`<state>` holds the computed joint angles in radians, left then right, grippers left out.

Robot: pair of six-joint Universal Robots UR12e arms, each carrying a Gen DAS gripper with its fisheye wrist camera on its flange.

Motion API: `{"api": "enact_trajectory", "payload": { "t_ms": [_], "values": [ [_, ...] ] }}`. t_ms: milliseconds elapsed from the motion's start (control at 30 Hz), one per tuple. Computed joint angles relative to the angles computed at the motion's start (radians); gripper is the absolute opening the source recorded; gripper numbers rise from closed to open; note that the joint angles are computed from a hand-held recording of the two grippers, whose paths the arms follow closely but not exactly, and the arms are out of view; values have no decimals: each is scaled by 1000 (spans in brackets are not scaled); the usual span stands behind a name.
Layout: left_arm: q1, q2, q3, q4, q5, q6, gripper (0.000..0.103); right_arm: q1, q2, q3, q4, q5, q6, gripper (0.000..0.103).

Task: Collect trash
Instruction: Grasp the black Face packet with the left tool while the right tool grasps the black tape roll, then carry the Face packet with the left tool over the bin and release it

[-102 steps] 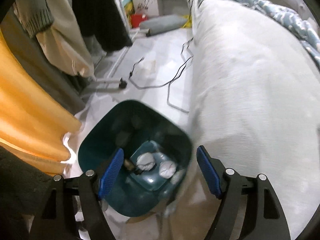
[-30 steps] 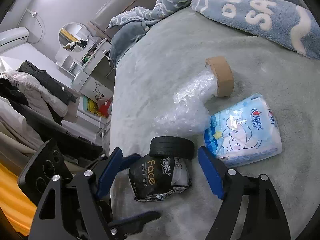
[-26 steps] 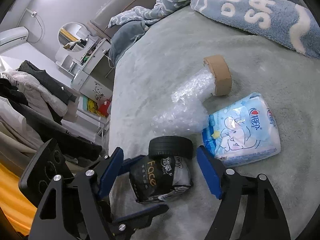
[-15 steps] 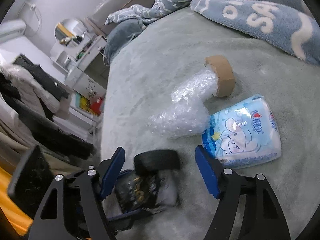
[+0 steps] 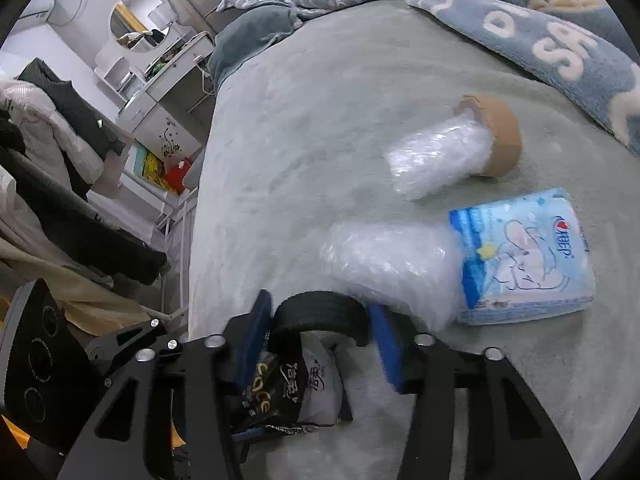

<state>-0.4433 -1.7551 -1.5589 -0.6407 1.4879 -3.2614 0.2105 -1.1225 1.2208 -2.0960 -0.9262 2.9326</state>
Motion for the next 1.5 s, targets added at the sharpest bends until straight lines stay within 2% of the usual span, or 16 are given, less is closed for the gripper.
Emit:
{"api": "enact_trajectory", "payload": {
  "t_ms": [200, 467, 733, 900, 1067, 1267, 1500],
  "values": [
    [4, 28, -27, 2, 0, -30, 55, 12, -13, 4, -14, -17, -18, 47],
    [-7, 77, -65, -17, 79, -83, 55, 20, -39, 28, -49, -24, -30, 47],
    [-35, 121, -91, -55, 212, -195, 55, 29, -87, 88, -140, -50, -68, 47],
    [-68, 147, -96, -115, 342, -276, 55, 33, -113, 127, -197, -60, -87, 47],
    [-90, 166, -102, -172, 424, -357, 55, 38, -150, 182, -260, -80, -110, 47],
    [-95, 193, -130, -253, 468, -436, 55, 45, -193, 249, -329, -92, -120, 47],
    [-77, 229, -171, -337, 461, -505, 55, 60, -230, 305, -381, -120, -111, 47]
  ]
}}
